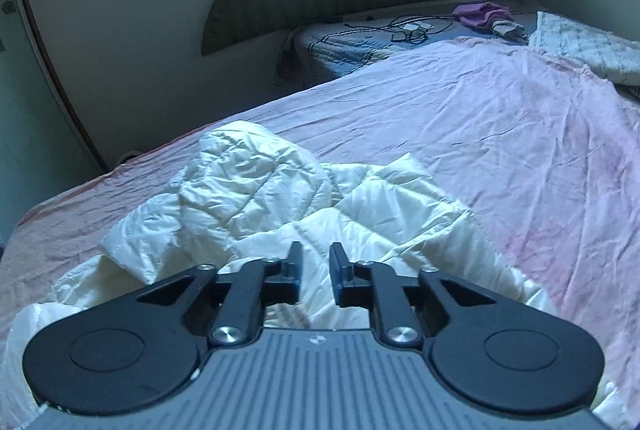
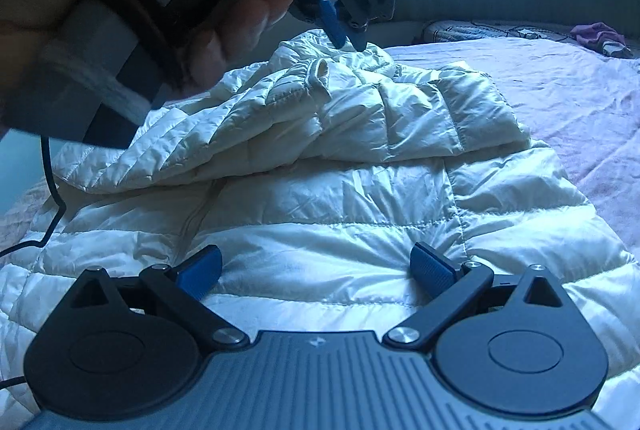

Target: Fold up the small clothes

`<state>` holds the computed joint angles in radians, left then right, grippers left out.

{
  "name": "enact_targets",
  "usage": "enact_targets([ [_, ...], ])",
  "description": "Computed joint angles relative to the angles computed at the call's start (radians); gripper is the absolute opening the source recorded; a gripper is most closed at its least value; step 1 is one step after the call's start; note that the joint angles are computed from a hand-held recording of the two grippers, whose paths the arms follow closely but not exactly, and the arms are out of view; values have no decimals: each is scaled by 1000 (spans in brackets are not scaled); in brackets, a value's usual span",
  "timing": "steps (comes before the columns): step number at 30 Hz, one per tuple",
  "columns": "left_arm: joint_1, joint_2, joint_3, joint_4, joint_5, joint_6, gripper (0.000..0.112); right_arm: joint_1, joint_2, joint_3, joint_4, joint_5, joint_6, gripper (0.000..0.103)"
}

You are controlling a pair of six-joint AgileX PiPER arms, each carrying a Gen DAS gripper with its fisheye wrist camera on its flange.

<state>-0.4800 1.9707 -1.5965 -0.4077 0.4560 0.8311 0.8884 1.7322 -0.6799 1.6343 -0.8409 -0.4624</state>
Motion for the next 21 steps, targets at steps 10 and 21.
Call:
enact_targets([
  [10, 162, -98, 164, -373, -180, 404, 89, -3, -7, 19, -29, 3, 49, 101],
  [21, 355, -67, 185, -546, -207, 569, 91, -204, -142, 8, -168, 161, 98, 101],
])
